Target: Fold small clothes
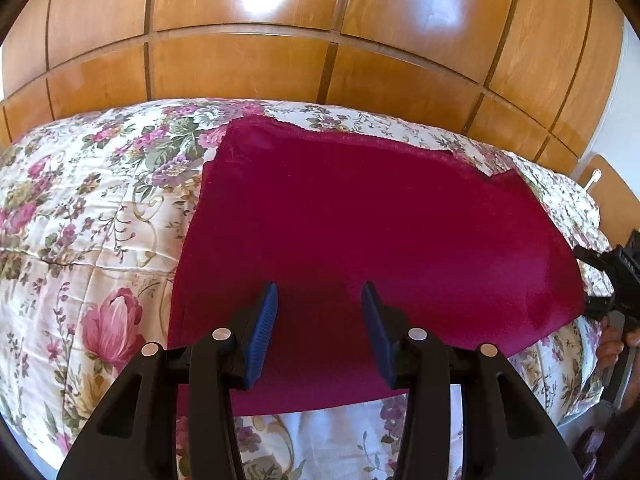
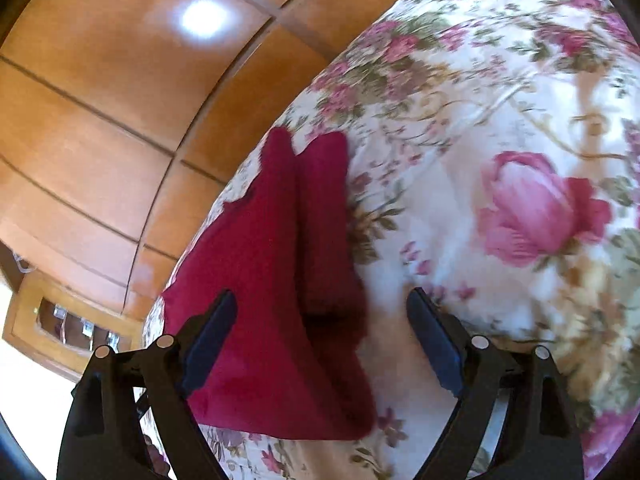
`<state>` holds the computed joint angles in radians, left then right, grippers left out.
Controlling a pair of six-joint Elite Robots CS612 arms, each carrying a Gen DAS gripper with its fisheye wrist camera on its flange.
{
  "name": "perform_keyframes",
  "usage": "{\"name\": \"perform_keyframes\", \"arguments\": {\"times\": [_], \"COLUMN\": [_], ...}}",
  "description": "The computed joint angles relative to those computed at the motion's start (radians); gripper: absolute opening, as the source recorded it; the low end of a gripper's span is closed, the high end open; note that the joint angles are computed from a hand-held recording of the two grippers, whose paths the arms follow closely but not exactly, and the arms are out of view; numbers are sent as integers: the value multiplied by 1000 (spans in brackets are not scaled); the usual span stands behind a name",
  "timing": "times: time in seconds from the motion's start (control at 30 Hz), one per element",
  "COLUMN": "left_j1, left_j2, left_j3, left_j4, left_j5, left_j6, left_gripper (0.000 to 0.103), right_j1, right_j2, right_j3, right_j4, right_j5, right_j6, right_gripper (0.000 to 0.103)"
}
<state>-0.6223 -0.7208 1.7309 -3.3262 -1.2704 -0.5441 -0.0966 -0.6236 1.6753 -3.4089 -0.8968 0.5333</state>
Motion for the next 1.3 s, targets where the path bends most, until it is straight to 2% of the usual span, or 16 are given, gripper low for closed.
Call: {"name": "perform_keyframes", "arguments": {"times": [0.07,0.1,0.17,0.23,0.3,0.37,0.43,0.73,1.3], "left_j1": [1,1,2,4,7,9,12,10,27], "left_j2": [1,1,1,2,2,2,1,-3,-15], "left_j3": [-2,-3,-3,-7,-11,-12,-11,-11,28], "left_j4": [14,14,9,14,26,23,20,38,-56], "left_j5": [-6,-8,-15,-28,-36,-47,-57,-40,-86], "left_j6": [4,4,8,11,6,4,4,27,14], "left_gripper": [43,43,43,43,43,43,43,43,43], "right_j1": [8,12,22,31,31,34,43,64,154], "right_j2": [1,1,0,1,7,7,-5,-33,-66], "right_j3": [-16,-21,-36,-50,-60,-64,-61,-68,-127], "right_j4": [46,63,125,156,170,179,179,111,197], "right_j5": [16,25,40,28,45,61,36,55,-12], "right_j6": [-42,-62,-124,-166,-165,-175,-197,-170,-264], "right_gripper": [78,71,70,58,36,31,29,28,27]}}
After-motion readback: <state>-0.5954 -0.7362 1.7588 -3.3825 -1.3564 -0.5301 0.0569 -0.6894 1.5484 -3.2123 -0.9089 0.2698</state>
